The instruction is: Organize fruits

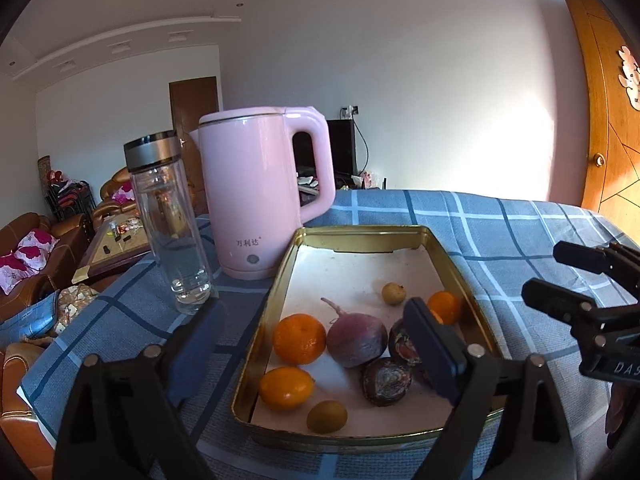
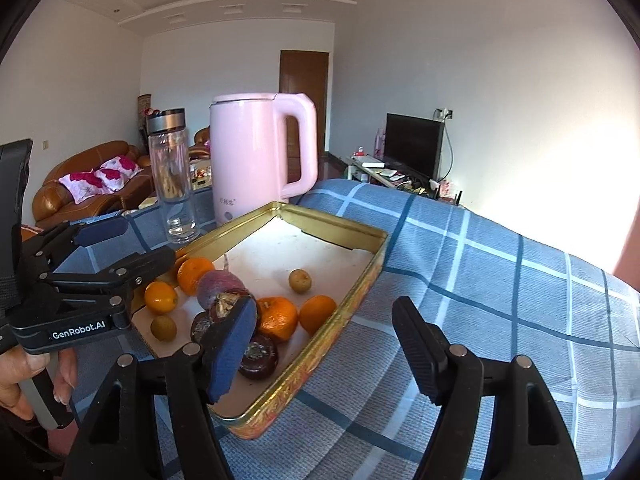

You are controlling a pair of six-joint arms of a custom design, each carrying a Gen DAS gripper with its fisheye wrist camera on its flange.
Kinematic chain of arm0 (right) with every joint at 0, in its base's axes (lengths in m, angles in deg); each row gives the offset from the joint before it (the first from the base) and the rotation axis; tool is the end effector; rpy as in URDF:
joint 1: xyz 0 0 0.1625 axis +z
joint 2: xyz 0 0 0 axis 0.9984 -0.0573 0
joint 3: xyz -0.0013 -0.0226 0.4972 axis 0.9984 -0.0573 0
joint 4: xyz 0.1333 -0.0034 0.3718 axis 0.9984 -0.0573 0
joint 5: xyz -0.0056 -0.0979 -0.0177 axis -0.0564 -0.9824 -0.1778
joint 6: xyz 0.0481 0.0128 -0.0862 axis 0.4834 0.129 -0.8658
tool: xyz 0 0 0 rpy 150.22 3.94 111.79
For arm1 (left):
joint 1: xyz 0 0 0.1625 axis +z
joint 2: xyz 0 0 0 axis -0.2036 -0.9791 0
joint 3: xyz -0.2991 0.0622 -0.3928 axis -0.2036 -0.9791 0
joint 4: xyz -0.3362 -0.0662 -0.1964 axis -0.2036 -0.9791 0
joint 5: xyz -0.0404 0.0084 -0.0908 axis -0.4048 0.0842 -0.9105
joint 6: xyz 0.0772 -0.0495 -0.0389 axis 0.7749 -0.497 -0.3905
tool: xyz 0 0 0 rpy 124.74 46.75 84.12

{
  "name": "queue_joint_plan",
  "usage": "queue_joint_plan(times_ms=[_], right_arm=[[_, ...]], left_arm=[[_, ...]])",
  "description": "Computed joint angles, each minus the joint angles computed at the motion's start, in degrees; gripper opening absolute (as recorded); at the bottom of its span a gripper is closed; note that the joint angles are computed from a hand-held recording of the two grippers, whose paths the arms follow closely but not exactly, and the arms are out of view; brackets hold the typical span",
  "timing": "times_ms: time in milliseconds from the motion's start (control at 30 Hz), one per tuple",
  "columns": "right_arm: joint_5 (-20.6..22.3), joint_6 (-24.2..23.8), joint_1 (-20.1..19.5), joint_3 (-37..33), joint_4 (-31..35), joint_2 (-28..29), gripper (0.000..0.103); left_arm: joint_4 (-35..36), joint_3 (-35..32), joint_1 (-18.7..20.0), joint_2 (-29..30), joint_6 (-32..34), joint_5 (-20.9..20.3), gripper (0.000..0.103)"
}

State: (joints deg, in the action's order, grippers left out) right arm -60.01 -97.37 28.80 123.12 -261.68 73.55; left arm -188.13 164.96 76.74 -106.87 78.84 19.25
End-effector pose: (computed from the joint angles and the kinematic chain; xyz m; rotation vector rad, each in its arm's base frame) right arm 0.2917 -0.4230 -0.0433 0.8835 -2.1378 1.1208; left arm 0.0075 -0.4457 0.2534 0.6502 2.0470 -1.2537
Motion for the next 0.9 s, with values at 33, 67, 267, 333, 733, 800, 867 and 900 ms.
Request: queue_joint_plan(times_ms=[33,67,267,333,733,800,867,900], right_arm=[[-0.1,-0.2,0.1,0.3,-1.2,-0.1,0.075],[-0.1,-0.2,0.1,0.7,-2.3,-0.1,0.077],[0.0,-0.3,0.4,2.3,-5.6,-0.3,0.078],[-0.2,-0.2,0.7,2.6,-6.1,-0.5,0.078],[0.1,0.1,1.1,4.3,-9.2,-0.7,0.079],[0.3,0.1,1.0,4.4,-9.3,-0.6,0.079],[0.3,0.2,1.0,4.4,-9.4,-0.5,0.079],[0.4,0.2,0.9,4.4,-9.5,-0.5,0.079]], left_arm=[[-0.9,0.3,-0.3,0.2,0.3,0.1,0.096],[-1.0,0.5,-0.6,0.1,0.3,0.1,0.096],[-2.3,1.5,-2.3,0.7,0.3,1.1,0.097],[-2.5,1.8,-2.8,0.9,0.3,1.3,0.097],[-4.3,2.7,-4.3,1.4,0.8,2.2,0.098],[-4.4,2.8,-4.4,1.4,0.8,2.4,0.098],[-4.3,3.0,-4.6,1.3,0.6,2.6,0.098],[-4.3,3.2,-4.7,1.3,0.5,2.7,0.098]])
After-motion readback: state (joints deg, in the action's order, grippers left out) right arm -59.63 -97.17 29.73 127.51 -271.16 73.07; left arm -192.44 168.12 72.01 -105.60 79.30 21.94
